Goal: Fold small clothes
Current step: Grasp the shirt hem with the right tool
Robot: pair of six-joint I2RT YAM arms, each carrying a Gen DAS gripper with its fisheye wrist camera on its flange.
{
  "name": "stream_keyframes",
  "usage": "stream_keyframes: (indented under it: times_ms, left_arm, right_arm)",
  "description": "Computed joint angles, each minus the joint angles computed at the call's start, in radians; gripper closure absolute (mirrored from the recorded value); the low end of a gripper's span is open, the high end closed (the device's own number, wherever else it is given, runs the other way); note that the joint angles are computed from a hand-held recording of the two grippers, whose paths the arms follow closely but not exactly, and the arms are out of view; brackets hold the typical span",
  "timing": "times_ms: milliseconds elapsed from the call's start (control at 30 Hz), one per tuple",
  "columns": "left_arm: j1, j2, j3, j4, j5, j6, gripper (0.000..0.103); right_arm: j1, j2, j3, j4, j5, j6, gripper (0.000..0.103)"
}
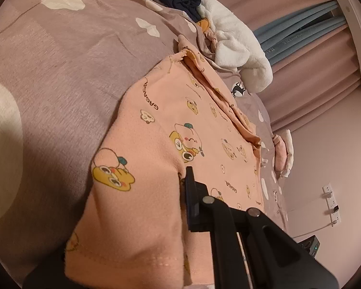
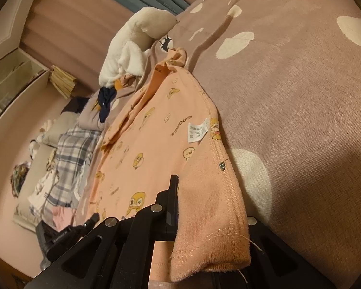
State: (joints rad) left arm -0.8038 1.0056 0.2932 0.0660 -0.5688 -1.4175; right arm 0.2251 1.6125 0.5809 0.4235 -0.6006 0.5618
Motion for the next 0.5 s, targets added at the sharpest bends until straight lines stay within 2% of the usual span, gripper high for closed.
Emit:
stream_keyframes:
  times_ms: [500]
  left_arm:
    - [0.003,0.012,0.014,-0.017,0.005,0.001,0.095]
  right_arm:
    - [0.004,0.002,0.002,-0.002,0.008,-0.006,0.102]
